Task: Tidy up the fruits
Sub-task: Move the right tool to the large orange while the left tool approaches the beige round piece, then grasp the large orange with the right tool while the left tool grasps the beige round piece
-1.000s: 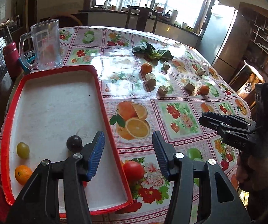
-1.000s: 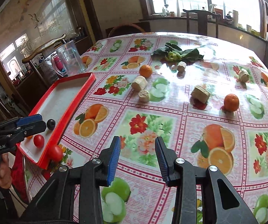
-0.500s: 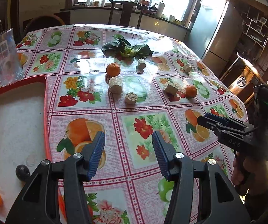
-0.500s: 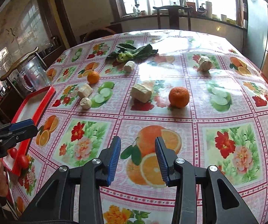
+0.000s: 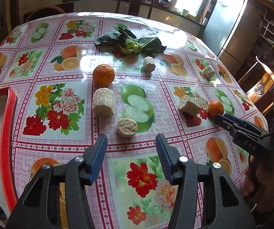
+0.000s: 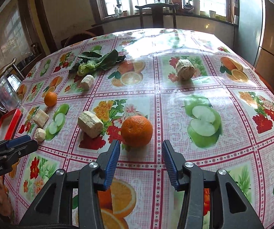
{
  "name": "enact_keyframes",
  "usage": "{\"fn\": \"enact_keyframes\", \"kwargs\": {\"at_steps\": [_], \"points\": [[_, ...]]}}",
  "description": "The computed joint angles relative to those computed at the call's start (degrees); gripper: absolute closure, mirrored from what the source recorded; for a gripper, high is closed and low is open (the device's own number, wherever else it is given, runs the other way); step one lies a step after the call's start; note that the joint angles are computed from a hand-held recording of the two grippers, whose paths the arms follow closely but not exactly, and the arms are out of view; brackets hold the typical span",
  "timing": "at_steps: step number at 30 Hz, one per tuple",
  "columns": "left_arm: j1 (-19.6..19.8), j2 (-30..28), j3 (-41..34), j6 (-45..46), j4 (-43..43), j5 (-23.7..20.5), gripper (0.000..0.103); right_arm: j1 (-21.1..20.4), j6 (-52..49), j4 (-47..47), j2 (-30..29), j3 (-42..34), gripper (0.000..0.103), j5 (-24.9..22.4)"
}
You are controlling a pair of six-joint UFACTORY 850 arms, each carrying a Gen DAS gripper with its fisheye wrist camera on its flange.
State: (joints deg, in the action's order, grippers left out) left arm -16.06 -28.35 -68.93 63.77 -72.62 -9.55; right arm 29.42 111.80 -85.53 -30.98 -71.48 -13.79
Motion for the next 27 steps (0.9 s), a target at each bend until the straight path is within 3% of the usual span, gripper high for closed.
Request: {"fn": "enact_keyframes", "kwargs": {"at_steps": [5, 6, 8, 10, 19, 27], "points": [[-0.05, -1.97, -1.96, 1.88, -1.85, 0.15, 0.053, -0.38, -1.19, 0.62, -1.57, -2.04, 0.059, 0.21], [-0.2, -2.05, -2.01, 3.93, -3.63, 0.57, 0.056, -0.38, 0.38, -1.19, -1.54, -1.99, 0.067, 0.67], [-0.18, -2.28, -2.25, 5.26, -4.44, -0.08, 0.074, 0.23, -1.63, 0.34, -1.53, -2.07, 0.067, -0.64], [0.03, -2.19, -2.1, 6.68, -5.49, -1.48, 0.08, 0.65, 0.23, -1.53, -0.9, -1.25, 0.068, -0.55], [0.31, 1.9, 3.37, 17.26, -16.07, -2.97, 0.08, 3.42, 13.28, -13.05, 3.61, 4.18, 0.068, 0.8], [1.01, 6.94, 8.91, 26.68, -25.43, -3.9, 0.08, 6.84, 16.46, -16.23, 6.28, 5.91, 0.068, -0.2]]}}
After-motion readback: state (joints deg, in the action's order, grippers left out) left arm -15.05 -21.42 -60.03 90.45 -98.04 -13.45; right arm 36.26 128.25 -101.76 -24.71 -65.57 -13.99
